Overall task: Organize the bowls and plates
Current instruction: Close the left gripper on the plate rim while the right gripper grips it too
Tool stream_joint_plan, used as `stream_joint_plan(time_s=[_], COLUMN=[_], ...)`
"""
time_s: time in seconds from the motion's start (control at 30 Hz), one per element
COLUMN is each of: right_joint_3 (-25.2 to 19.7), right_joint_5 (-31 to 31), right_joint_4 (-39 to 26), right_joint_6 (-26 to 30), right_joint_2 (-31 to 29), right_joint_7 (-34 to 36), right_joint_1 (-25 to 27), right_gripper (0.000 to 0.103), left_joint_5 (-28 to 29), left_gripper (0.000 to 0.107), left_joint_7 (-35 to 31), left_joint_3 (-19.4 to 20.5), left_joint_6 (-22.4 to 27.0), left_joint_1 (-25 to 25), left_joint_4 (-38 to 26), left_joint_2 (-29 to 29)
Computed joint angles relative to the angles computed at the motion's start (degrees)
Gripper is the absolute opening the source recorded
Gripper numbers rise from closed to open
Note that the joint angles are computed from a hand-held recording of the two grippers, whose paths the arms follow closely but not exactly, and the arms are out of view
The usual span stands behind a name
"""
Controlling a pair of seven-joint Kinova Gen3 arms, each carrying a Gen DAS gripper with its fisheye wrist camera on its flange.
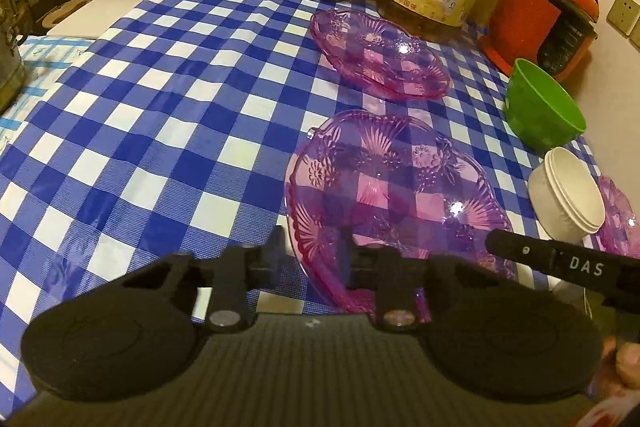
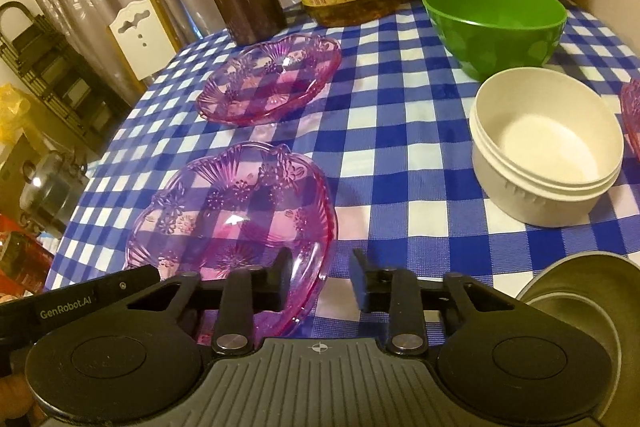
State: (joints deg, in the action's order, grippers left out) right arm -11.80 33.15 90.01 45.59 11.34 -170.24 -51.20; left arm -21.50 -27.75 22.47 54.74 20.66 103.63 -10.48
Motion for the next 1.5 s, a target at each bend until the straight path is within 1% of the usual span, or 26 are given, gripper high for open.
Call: stream_joint_plan(time_s=[0.07,0.1,0.13,0.23,0.4,0.6,0.77,0.9,1.03,1.2,1.23,1.33,1.5], right_joint_3=[0.0,0.1,0.2,0.3,0.0,-1.7,-4.1,-6.5,-9.3,-12.9,-13.7,-15.7,-17.1], right_joint_5=[-0.2,0.1,0.4,1.0,2.7,4.8,6.5,7.8,8.9,8.6,8.4,7.7,5.4], right_joint_4=[0.0,0.3,0.3,-0.2,0.8,1.9,2.6,3.2,4.5,6.9,7.4,8.5,10.2], right_joint_6=[-0.2,-0.5,-0.3,0.5,0.8,2.4,4.9,8.0,11.7,15.9,16.7,19.6,22.1], right_joint_2=[0.0,-0.1,0.0,0.2,-1.0,-3.9,-6.6,-9.2,-12.2,-17.0,-17.9,-20.7,-25.5], right_joint_7=[-0.2,-0.6,-1.0,-1.8,-3.9,-6.5,-8.7,-10.7,-13.7,-16.3,-16.7,-17.6,-17.0], right_joint_1=[0.0,0.0,-0.2,-0.5,-1.1,-1.2,-0.6,-0.1,0.9,3.9,4.6,6.9,11.1], right_gripper=[0.021,0.019,0.017,0.011,0.01,0.01,0.01,0.01,0.01,0.01,0.01,0.01,0.01], left_joint_5=[-0.4,-0.6,-0.7,-0.7,-0.9,-1.7,-3.2,-4.9,-7.9,-10.9,-12.2,-14.5,-16.4], left_gripper=[0.016,0.012,0.011,0.011,0.011,0.011,0.011,0.011,0.011,0.011,0.011,0.011,0.011], left_joint_7=[0.5,0.8,0.8,0.5,-0.2,0.2,2.1,3.9,6.1,8.2,8.7,9.5,8.4], left_joint_3=[0.2,0.3,0.3,0.3,0.6,2.5,5.3,7.4,9.7,10.3,10.9,10.9,9.0], left_joint_6=[0.4,0.6,0.7,1.1,2.1,4.2,6.7,8.7,10.5,10.8,11.0,10.9,9.8], left_joint_1=[-0.1,-0.1,0.0,0.2,0.7,1.0,1.6,2.9,5.9,10.8,12.1,15.5,20.2], left_joint_4=[-0.2,-0.2,-0.3,-0.8,-1.5,-3.3,-5.9,-8.4,-11.8,-15.0,-16.4,-19.2,-23.5], left_joint_2=[0.1,0.1,0.1,0.2,-0.2,-1.2,-1.2,-0.2,2.2,5.7,7.3,10.4,14.6])
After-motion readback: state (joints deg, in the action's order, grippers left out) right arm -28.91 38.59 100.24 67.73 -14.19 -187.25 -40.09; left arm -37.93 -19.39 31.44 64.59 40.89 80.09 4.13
